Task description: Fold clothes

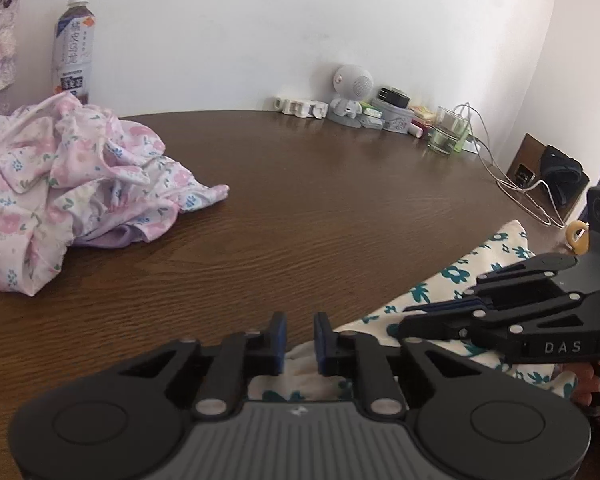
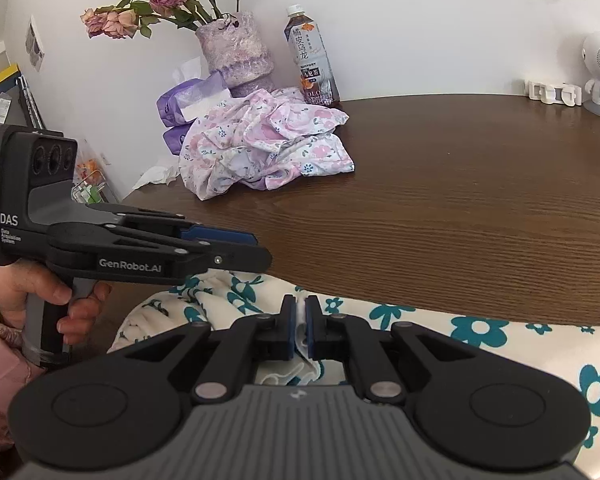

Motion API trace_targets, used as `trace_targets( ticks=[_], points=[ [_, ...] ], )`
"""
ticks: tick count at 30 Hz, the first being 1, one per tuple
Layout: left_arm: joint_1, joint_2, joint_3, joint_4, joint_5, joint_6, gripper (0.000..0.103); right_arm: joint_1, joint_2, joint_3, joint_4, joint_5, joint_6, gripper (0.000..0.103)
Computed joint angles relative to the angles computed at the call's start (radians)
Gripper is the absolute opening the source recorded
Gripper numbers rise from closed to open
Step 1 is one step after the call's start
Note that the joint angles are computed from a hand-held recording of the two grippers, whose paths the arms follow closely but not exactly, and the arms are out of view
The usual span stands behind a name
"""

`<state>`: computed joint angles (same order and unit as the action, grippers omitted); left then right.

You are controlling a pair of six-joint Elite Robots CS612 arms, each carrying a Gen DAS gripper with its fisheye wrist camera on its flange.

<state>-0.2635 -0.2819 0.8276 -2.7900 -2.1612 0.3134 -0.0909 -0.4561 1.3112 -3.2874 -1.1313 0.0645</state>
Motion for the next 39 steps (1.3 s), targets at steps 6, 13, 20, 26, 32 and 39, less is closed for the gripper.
trace_targets(
  ticks=[6, 13, 20, 26, 32, 39],
  points=[
    [0.002, -0.023, 0.044, 0.0, -0.015, 0.1, 0.007, -0.004, 0.001, 0.004, -0.015, -0.009, 0.028, 0.007],
    [0.002, -0.04, 0.084, -0.045, 0.005, 0.141, 0.007, -0.005, 0.005, 0.005, -0.023, -0.042, 0.043, 0.008],
    [0.004, -0.067, 0.166, -0.238, 0.02, 0.003, 0.01, -0.002, 0.006, 0.005, -0.022, -0.055, 0.027, 0.008],
    [0.002, -0.089, 0.219, -0.237, 0.0, -0.005, 0.011, -0.002, 0.006, 0.007, -0.031, -0.052, 0.031, 0.008],
    [-0.001, -0.081, 0.226, -0.253, 0.019, -0.009, 0.011, -0.005, -0.019, 0.063, -0.19, -0.049, 0.066, 0.013],
    [0.001, -0.078, 0.229, -0.272, 0.018, -0.024, 0.012, 0.019, -0.041, 0.101, -0.176, -0.039, -0.074, 0.035]
  ],
)
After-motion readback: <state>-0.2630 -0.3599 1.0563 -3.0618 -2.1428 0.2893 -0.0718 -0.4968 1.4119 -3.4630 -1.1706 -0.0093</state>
